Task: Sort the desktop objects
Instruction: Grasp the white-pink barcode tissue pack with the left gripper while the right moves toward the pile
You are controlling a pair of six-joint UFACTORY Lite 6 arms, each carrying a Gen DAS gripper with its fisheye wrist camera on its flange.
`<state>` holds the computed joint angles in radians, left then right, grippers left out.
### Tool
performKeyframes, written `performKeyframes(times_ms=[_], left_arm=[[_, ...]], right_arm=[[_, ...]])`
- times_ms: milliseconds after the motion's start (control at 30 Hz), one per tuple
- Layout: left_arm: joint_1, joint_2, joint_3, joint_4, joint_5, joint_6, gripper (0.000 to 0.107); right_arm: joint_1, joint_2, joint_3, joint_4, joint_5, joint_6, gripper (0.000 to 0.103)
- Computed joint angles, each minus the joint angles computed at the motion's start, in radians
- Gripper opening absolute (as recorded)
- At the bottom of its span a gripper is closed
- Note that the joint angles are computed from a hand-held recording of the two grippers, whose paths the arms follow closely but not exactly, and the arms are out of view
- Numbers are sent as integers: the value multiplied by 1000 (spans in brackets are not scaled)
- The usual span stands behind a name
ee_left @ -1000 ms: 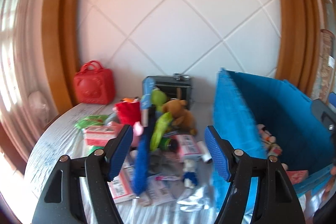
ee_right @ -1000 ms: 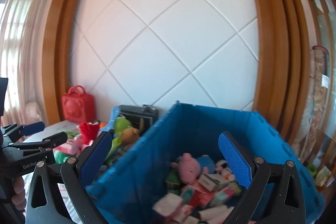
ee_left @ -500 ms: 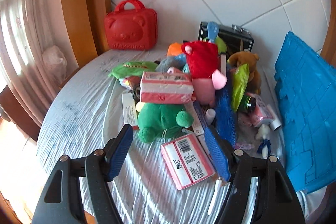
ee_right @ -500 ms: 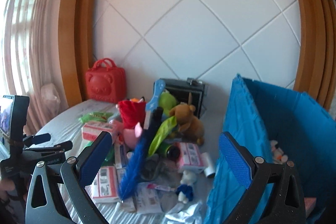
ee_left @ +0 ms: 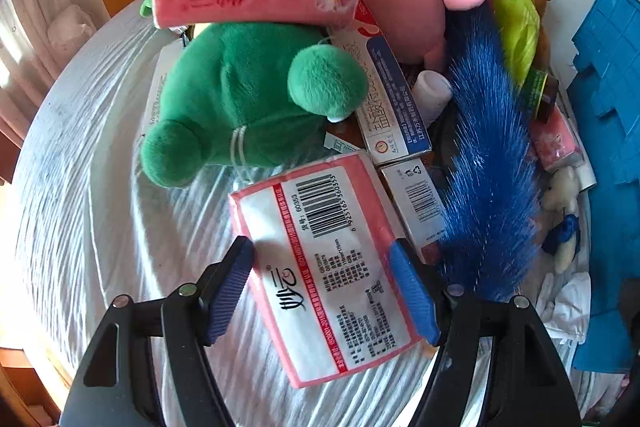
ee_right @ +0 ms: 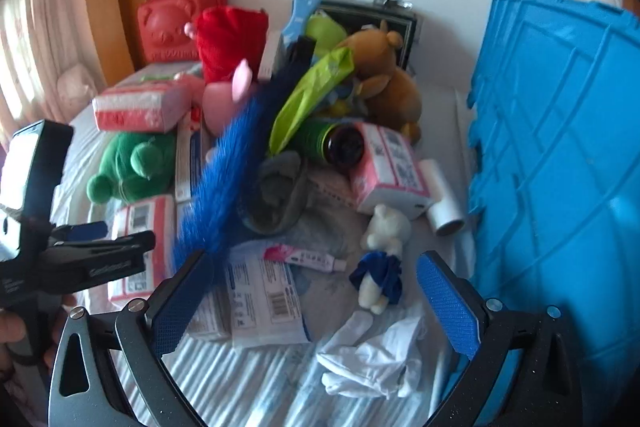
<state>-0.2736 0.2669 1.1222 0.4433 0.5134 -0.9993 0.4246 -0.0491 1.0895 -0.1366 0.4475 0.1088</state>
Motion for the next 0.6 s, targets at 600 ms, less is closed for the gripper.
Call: performKeyframes(times_ms=[600], left_arm=[[94,-188,-288,193,-70,3,99]], right_arm=[[-38,145,-24,342,20,-307,97]])
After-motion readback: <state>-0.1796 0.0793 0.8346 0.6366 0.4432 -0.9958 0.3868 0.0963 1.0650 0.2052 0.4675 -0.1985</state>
